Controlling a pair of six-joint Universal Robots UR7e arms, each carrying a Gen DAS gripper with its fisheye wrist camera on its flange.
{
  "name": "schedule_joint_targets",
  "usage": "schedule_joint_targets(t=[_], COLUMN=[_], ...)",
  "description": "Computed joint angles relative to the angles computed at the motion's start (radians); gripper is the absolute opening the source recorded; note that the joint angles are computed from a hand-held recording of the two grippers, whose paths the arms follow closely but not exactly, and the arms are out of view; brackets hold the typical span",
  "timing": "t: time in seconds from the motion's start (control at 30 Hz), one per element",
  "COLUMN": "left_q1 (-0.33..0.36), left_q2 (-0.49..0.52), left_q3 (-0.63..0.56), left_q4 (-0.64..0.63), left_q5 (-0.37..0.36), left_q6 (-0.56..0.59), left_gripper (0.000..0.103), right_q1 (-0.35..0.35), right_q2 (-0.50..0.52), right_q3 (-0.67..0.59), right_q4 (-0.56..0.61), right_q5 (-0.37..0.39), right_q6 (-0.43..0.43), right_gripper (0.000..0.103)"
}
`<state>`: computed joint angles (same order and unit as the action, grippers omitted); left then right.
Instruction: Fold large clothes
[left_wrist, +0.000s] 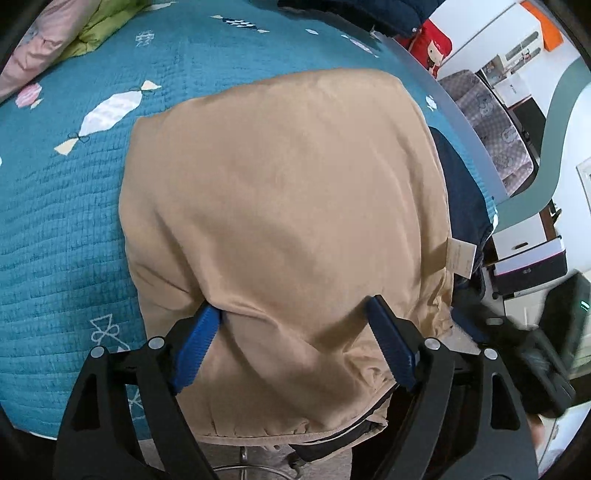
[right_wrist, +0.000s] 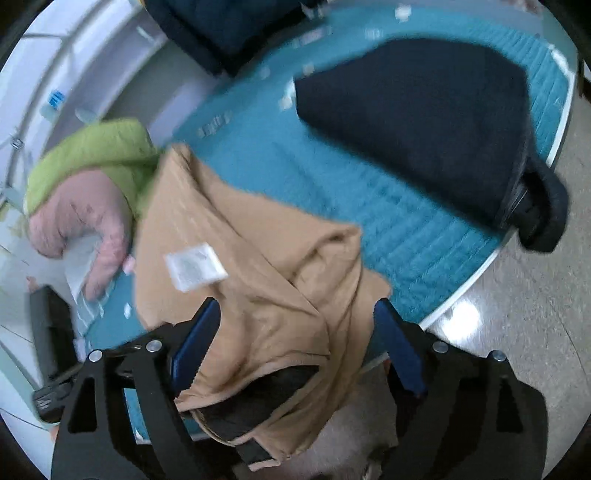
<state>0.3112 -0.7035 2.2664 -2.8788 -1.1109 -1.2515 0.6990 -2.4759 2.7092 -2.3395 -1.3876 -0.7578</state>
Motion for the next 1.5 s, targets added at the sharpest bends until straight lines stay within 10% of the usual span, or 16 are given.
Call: schedule_joint_targets(t=[0.1, 0.37, 0.53, 0.77, 1.03, 1.2, 1.5], left_q1=[-0.013, -0.112, -0.102, -0.103, -0.088, -0.086, -0.077], left_q2=[-0.014, -0.153, -0.153, -0.06, -0.06, -0.008, 0.045], left_q3=[0.025, 0.168, 0.259, 0.303, 0.324, 0.346, 0.327], left_q4=[-0.038, -0.002, -0.051, -0.245, -0.293, -0.424, -0.565], left_q5=[0.007, 0.094, 0.015, -0.017, -0.033, -0.042, 0.006], left_q6=[-0.015, -0.199, -0.327, -0.368, -0.363, -0.38, -0.387], left_gripper=[0.081, 0.083, 0.084, 0.084, 0.084, 0.084, 0.085], right_q1=[0.017, -0.087, -0.128, -0.028, 0.039, -0.116, -0.307], right_q2=[0.178, 0.341, 0.388, 0.393, 0.464, 0.353, 0.371], right_q3=[-0.012, -0.067, -0.085, -0.074, -0.01, -0.047, -0.181], right_q4=[-0.067, 0.071, 0.101, 0.153, -0.104, 0.148, 0.648], right_q5=[-0.1, -0.028, 0.006, 0.008, -0.055, 0.08, 0.313], right_q6=[0.066, 0.072, 0.056, 0.161, 0.224, 0.097, -0.025], right_gripper=[0.082, 0.085, 0.094, 0.093, 0.095, 0.037, 0.025])
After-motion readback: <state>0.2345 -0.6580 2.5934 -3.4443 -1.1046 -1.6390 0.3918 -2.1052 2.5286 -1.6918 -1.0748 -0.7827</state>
